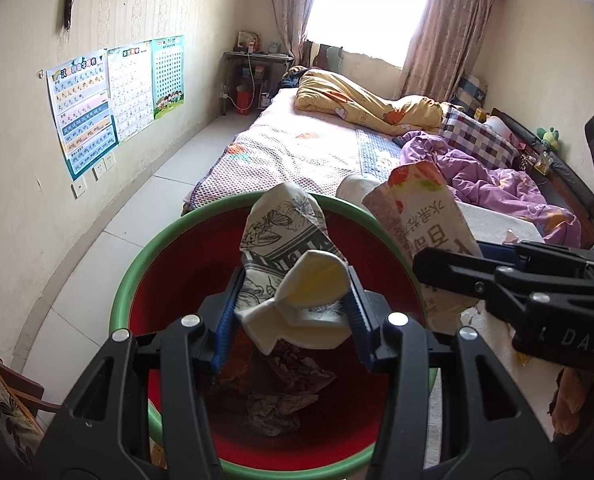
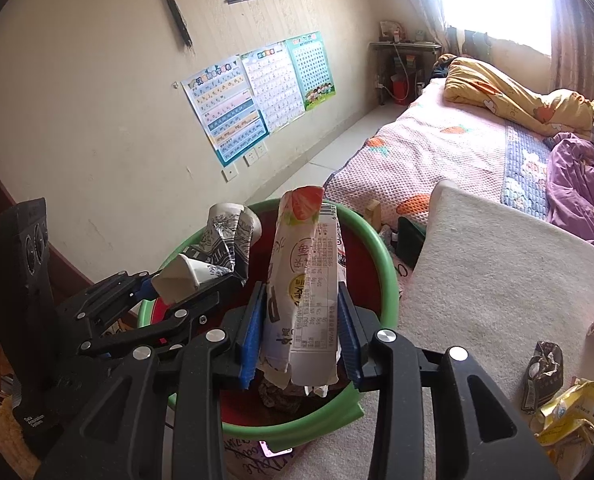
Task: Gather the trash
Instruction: 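Open the right gripper to drop the carton while the left drops the paper into the bucket, then grasp the brown crumpled wrapper with the left gripper while the right grasps yellow packaging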
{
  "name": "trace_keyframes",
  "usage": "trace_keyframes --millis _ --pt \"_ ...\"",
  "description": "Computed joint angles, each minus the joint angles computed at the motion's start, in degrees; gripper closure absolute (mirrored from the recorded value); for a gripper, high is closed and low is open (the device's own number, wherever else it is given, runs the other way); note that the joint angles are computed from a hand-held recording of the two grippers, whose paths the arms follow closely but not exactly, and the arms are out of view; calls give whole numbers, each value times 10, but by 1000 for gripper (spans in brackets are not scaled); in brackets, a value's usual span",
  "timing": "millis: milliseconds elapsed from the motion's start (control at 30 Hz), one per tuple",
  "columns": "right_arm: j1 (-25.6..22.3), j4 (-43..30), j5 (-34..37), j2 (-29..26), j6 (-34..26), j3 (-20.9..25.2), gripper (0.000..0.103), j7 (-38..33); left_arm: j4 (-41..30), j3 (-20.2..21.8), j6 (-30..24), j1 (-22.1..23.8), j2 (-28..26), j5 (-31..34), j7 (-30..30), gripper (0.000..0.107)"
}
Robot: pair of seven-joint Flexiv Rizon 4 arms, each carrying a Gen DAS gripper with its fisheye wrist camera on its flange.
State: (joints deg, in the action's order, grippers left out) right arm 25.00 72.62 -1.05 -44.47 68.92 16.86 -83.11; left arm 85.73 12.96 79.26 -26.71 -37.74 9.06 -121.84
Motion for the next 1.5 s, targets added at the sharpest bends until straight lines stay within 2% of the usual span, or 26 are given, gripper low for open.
trace_keyframes --millis 33,100,133,200,267,467,600,667,767,833,933,1067,1200,1233,1300,1400,1500 --pt "0 0 0 0 0 0 65 1 -1 2 -3 -1 0 0 -2 60" --pt "0 -1 2 -2 3 0 59 3 -4 13 -6 -9 -2 3 -17 48" --pt "1 0 2 -2 4 -1 59 4 -6 17 -8 -12 -2 5 -24 46" --pt "0 4 4 0 11 -1 51 7 -7 27 -13 -19 -2 12 -39 38" --pt "-4 7 7 2 15 2 49 7 -5 31 -15 -20 0 19 -51 35" --pt "-18 56 11 32 40 3 49 8 1 38 -25 -30 12 43 -87 35" --pt "-34 128 12 74 66 -9 49 23 -9 35 -39 -42 14 62 -108 35" --pt "-39 162 5 93 78 -22 48 36 -20 31 -46 -47 12 71 -115 35" --pt "-37 215 -26 125 98 -70 47 72 -39 19 -58 -54 3 79 -123 35" --pt "-49 226 -54 136 79 -92 41 84 -52 2 -65 -54 -4 77 -119 35" --pt "-66 220 -98 136 38 -118 40 88 -70 -17 -74 -61 -16 73 -115 35" --pt "-144 143 -46 97 -82 -47 39 5 -94 -45 -83 -62 -39 51 -105 35" --pt "-163 115 -11 77 -145 -34 40 -68 -132 -44 -107 -80 -63 39 -111 35" --pt "-164 116 -5 76 -151 -33 42 -83 -144 -40 -115 -86 -70 40 -116 35" --pt "-160 122 0 77 -156 -36 57 -110 -167 -37 -130 -93 -82 41 -123 35" --pt "-171 133 33 82 -150 -21 64 -157 -202 -37 -149 -98 -101 42 -134 35" --pt "-179 156 60 97 -117 -13 70 -192 -237 -38 -169 -98 -119 42 -141 35"
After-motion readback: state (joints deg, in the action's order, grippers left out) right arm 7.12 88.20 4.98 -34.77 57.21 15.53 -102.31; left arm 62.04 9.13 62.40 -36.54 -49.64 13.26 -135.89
